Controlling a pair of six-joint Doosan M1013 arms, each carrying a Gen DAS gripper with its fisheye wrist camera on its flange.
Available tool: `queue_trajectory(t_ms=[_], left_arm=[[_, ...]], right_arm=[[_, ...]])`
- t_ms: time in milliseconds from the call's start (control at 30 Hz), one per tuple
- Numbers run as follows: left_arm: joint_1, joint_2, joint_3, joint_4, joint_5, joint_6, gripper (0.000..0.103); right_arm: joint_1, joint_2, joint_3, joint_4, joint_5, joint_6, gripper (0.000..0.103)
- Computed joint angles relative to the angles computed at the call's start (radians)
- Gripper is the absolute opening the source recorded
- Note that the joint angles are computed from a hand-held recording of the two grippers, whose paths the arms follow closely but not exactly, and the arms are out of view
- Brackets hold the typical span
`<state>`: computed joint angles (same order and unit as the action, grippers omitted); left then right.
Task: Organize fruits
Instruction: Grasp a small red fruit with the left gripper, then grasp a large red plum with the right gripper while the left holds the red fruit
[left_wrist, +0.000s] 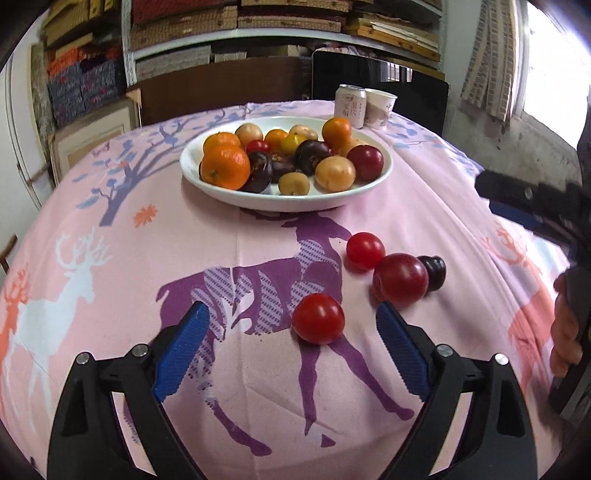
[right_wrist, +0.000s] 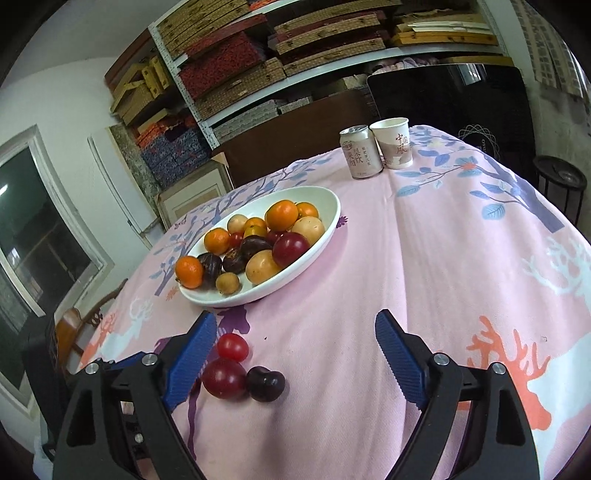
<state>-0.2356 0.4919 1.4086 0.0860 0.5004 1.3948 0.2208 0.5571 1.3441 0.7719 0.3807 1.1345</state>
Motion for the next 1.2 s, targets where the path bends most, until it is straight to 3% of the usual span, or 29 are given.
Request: queue_trajectory(t_ms=[67, 100, 133, 167, 300, 433, 567, 700, 867, 933, 1033, 1200], left_arm=[[0.008, 0.011, -0.017, -0.061, 0.024, 0.034, 0.074], [0.011, 0.018, -0.027, -0.088, 0.044, 0.06, 0.06], [0.013, 0.026, -0.038, -0.11, 0.063, 0.082, 0.055], [0.017, 0.032, -0.047, -0.161, 0.079, 0.131, 0.053], [0.008, 0.033, -0.045, -0.141, 0.078, 0.143, 0.047], [0.012, 0.029, -0.04, -0.182, 0.067, 0.179, 0.032], [0.013, 0.001, -0.005, -0.098, 0.003, 0.09, 0.031], [0.032, -0.002, -0.005, -0.167, 0.004, 0.102, 0.031], [0.023, 0.008, -0.017, -0.165, 0.033, 0.14, 0.039], [0.017, 0.015, -0.023, -0.141, 0.048, 0.135, 0.045], [0.025, 0.031, -0.043, -0.219, 0.085, 0.2, 0.045], [0.029, 0.041, -0.054, -0.274, 0.085, 0.246, 0.043]], right_arm=[[0.006, -0.002, 0.002, -0.039, -0.008, 0.017, 0.088], [0.009, -0.002, 0.0, -0.061, -0.01, 0.026, 0.088], [0.011, -0.002, 0.0, -0.074, -0.009, 0.03, 0.088], [0.012, -0.002, 0.001, -0.081, -0.009, 0.029, 0.088], [0.018, -0.001, 0.0, -0.119, -0.001, 0.041, 0.088], [0.021, -0.003, 0.003, -0.056, 0.013, -0.06, 0.088], [0.054, -0.019, 0.03, -0.092, -0.041, -0.174, 0.088], [0.098, -0.027, 0.047, -0.215, -0.074, -0.249, 0.083], [0.104, -0.018, 0.027, -0.299, -0.037, -0.189, 0.073], [0.101, -0.009, 0.008, -0.323, 0.0, -0.155, 0.063], [0.103, -0.002, -0.003, -0.351, 0.023, -0.13, 0.061], [0.102, -0.001, -0.003, -0.343, 0.032, -0.139, 0.061]])
